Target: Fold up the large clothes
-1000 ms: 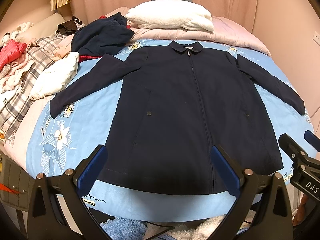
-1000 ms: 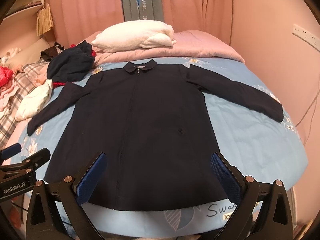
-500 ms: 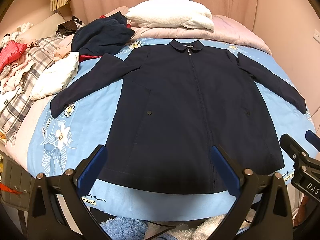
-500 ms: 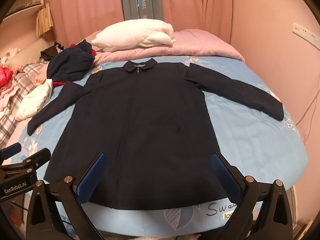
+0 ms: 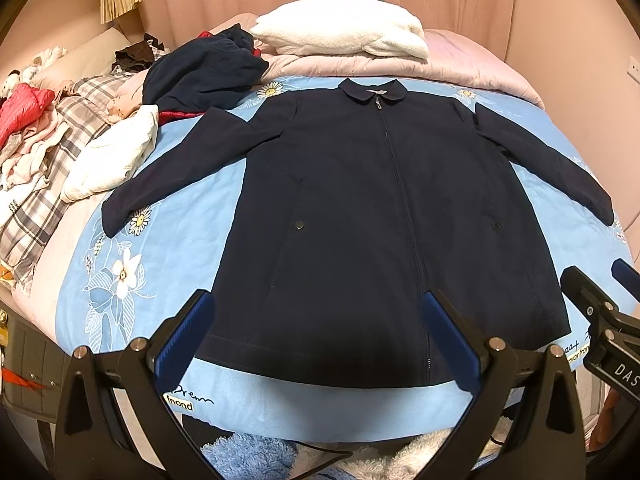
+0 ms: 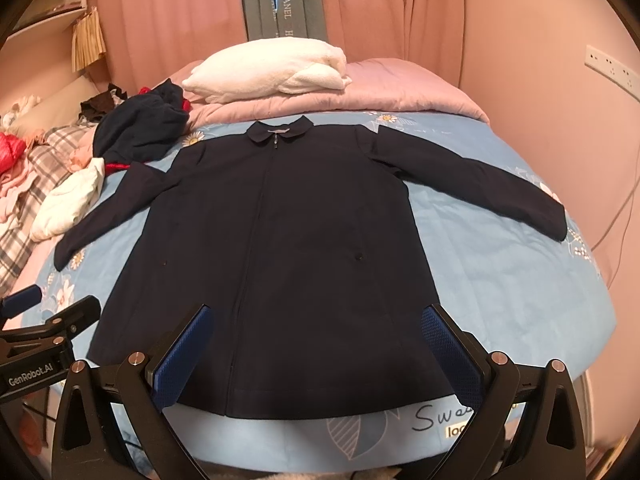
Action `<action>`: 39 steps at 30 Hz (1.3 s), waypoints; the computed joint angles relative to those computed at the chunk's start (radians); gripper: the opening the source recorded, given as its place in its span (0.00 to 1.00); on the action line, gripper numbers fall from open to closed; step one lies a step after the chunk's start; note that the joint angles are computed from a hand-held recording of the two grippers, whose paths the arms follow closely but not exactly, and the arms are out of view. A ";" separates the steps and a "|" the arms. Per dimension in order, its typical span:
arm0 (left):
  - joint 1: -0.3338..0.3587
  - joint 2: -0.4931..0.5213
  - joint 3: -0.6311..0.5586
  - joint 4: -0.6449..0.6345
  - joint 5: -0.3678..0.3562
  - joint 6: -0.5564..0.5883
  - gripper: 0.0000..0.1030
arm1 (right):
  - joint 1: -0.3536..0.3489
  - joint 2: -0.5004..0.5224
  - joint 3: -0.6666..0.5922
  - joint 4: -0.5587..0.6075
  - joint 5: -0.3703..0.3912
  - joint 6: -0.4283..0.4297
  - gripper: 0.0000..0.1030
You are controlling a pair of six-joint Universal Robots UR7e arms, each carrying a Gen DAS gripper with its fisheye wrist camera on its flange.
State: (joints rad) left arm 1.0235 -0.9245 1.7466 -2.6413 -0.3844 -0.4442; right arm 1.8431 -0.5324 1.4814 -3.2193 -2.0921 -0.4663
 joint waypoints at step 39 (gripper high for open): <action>0.238 0.110 -0.166 -0.478 -0.608 0.080 1.00 | -0.391 -0.047 -0.280 0.250 0.461 0.410 1.00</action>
State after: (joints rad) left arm 1.2618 -0.8145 1.5810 -3.1195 -0.9928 -0.3640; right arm 1.4518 -0.5795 1.2009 -2.9693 -1.6309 -0.0568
